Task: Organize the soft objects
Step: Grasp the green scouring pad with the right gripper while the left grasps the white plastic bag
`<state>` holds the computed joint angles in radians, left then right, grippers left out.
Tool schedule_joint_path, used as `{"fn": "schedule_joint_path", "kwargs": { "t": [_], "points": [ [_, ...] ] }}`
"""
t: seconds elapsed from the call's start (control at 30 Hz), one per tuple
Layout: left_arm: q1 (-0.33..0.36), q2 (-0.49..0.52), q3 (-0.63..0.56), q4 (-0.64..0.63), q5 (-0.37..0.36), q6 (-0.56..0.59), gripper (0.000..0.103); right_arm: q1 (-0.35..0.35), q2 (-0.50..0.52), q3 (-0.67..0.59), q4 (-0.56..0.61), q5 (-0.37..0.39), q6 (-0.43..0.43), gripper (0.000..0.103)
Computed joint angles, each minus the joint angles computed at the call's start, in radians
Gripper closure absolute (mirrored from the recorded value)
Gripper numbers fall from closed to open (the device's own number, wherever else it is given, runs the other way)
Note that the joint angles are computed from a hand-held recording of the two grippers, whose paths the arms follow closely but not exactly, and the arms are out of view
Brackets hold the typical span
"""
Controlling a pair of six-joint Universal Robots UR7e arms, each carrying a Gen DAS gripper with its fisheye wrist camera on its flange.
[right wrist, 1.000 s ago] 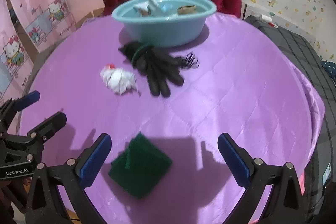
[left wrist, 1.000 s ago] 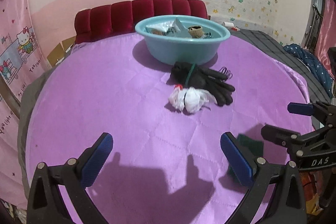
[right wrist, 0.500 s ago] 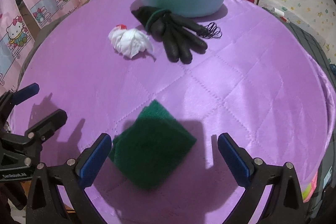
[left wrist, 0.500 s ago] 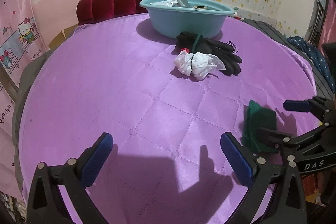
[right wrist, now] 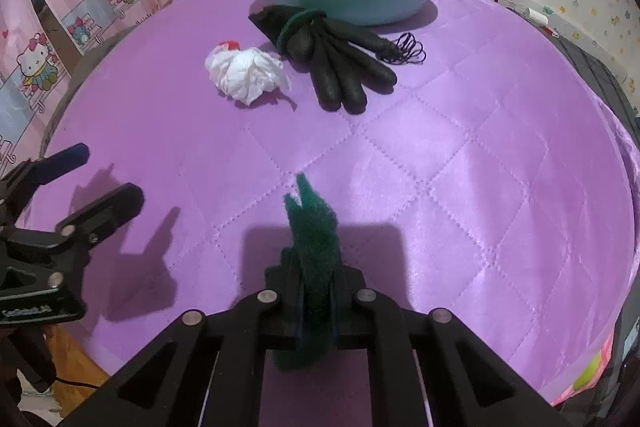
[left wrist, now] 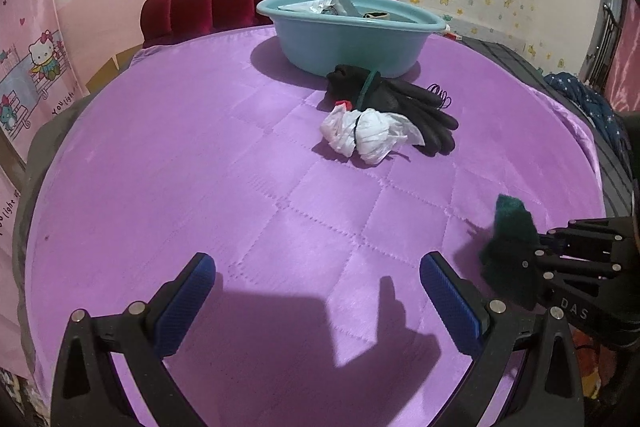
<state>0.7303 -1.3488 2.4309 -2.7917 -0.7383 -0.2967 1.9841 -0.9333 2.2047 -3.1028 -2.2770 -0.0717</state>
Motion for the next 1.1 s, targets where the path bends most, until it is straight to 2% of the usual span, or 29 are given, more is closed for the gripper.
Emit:
{"fn": "schedule_joint_path", "kwargs": {
  "t": [0.5, 0.9, 1.0, 1.1],
  "points": [
    [0.020, 0.099, -0.072, -0.095, -0.007, 0.068, 0.000, 0.004, -0.048, -0.061, 0.064, 0.004, 0.004, 0.095],
    [0.076, 0.220, -0.188, -0.158, -0.050, 0.151, 0.000, -0.041, -0.050, -0.106, 0.066, 0.025, -0.005, 0.095],
    [0.086, 0.256, -0.216, -0.158, -0.035, 0.154, 0.000, -0.049, -0.046, -0.113, 0.056, 0.025, -0.018, 0.095],
    [0.104, 0.280, -0.241, -0.163, -0.051, 0.144, 0.000, -0.057, -0.043, -0.118, 0.044, 0.027, -0.027, 0.095]
  ]
}}
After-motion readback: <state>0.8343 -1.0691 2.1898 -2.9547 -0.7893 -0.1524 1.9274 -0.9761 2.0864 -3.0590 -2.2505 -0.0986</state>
